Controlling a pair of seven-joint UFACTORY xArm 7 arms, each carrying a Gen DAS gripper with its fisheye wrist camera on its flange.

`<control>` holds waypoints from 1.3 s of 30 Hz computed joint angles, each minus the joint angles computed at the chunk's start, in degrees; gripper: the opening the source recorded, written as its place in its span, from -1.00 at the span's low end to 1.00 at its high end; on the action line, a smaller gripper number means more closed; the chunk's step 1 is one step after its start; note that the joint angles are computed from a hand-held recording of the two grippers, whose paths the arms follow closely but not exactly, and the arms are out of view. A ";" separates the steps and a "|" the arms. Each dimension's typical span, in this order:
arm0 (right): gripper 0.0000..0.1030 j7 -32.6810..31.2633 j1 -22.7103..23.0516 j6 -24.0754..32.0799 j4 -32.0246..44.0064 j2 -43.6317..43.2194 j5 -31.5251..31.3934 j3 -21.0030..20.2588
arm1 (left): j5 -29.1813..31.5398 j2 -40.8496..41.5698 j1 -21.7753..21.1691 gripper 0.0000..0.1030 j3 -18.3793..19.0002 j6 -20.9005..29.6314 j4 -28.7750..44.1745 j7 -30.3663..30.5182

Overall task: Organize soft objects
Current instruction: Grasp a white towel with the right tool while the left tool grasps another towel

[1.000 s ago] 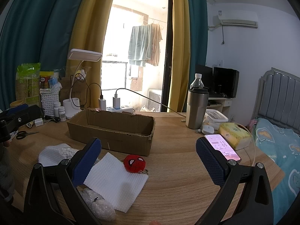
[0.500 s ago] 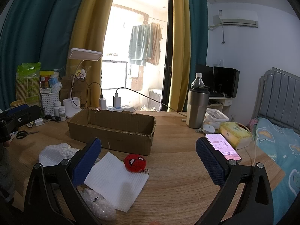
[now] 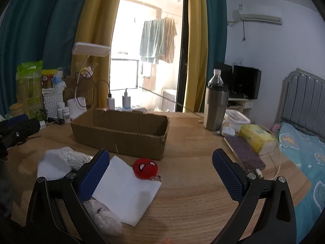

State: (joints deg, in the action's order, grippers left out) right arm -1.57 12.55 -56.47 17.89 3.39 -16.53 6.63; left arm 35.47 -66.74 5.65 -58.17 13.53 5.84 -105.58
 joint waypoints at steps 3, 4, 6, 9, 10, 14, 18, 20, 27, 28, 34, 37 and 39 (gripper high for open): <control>0.99 2.21 -0.68 3.02 1.37 0.90 -2.62 -0.31 | -0.06 2.53 1.74 0.92 0.48 -2.44 -0.40 0.42; 0.99 3.12 -0.91 4.24 2.01 1.19 -3.60 -0.34 | -0.23 3.29 2.34 0.92 0.53 -3.09 -0.52 0.63; 0.99 5.26 -1.46 6.55 3.01 1.61 -6.38 -0.35 | -0.51 5.31 4.36 0.92 0.79 -5.21 -0.63 1.56; 0.99 9.03 -2.38 10.60 5.40 2.74 -11.73 -0.14 | -1.56 8.86 7.95 0.92 0.65 -8.58 -0.60 3.61; 0.99 10.47 -2.74 11.88 6.21 3.22 -13.80 -0.01 | -2.14 9.58 8.96 0.92 0.30 -9.76 -0.71 4.08; 0.99 15.08 -3.70 16.00 8.71 4.80 -19.59 0.80 | -4.24 12.61 11.32 0.92 -0.34 -12.27 -0.71 7.21; 0.99 19.34 -4.90 19.46 10.89 5.99 -24.64 1.59 | -6.49 15.49 13.76 0.90 -1.27 -15.66 -0.91 9.95; 0.99 21.10 -5.36 21.12 12.08 6.54 -26.60 2.04 | -7.81 15.73 14.54 0.90 -1.91 -17.35 -1.32 10.85; 0.57 33.97 -9.24 27.46 18.33 9.01 -42.29 4.32 | -11.75 19.18 16.07 0.03 -2.33 -20.42 -1.49 15.90; 0.53 35.25 -9.60 27.71 18.88 9.24 -43.80 4.57 | -12.38 19.48 16.08 -0.03 -2.59 -20.09 -1.35 16.44; -0.25 45.43 -10.94 25.92 23.72 11.97 -57.42 3.87 | -15.34 16.72 13.17 -0.56 -3.09 -17.99 -1.55 17.82; -0.70 44.17 -9.64 23.83 23.04 11.80 -56.60 2.21 | -15.30 14.57 11.23 -0.72 -2.87 -16.53 -1.52 17.73; -0.83 42.63 -9.24 22.46 22.22 11.29 -55.45 1.42 | -14.76 13.69 10.66 -0.82 -2.76 -15.63 -1.14 17.72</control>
